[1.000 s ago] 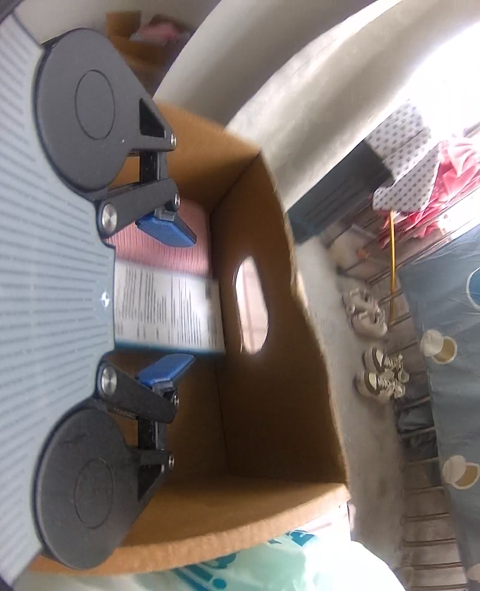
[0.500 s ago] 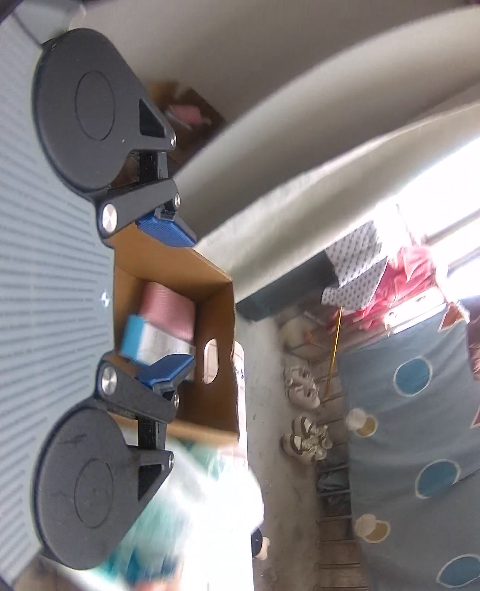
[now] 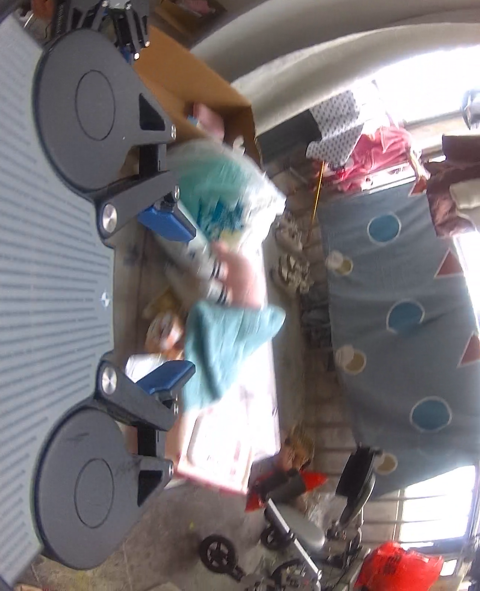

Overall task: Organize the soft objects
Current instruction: 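Move both grippers back to the table toward the yogurt cup and striped cloth, then grasp the orange-striped cloth with the left gripper while the right gripper grasps a yogurt cup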

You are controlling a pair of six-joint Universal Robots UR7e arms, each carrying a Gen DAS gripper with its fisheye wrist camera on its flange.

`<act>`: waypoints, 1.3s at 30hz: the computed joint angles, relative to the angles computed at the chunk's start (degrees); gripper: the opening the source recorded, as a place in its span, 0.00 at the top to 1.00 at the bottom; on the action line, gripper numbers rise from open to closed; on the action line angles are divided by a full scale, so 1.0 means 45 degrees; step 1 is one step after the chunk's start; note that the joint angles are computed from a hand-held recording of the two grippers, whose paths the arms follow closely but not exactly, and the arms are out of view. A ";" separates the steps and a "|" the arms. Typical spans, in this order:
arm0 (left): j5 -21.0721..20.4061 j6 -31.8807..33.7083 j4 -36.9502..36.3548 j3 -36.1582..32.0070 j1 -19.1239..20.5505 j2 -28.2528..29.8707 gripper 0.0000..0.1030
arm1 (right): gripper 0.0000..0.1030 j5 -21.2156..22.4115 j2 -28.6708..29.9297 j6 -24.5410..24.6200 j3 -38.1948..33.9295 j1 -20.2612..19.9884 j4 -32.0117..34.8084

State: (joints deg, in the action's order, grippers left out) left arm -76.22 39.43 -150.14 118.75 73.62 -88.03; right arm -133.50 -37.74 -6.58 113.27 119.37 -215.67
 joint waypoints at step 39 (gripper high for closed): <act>0.0847 -0.0828 -0.6093 -0.1656 -0.0989 0.7750 0.41 | 0.53 0.0704 0.3429 -0.0352 0.0918 -0.3265 -0.5334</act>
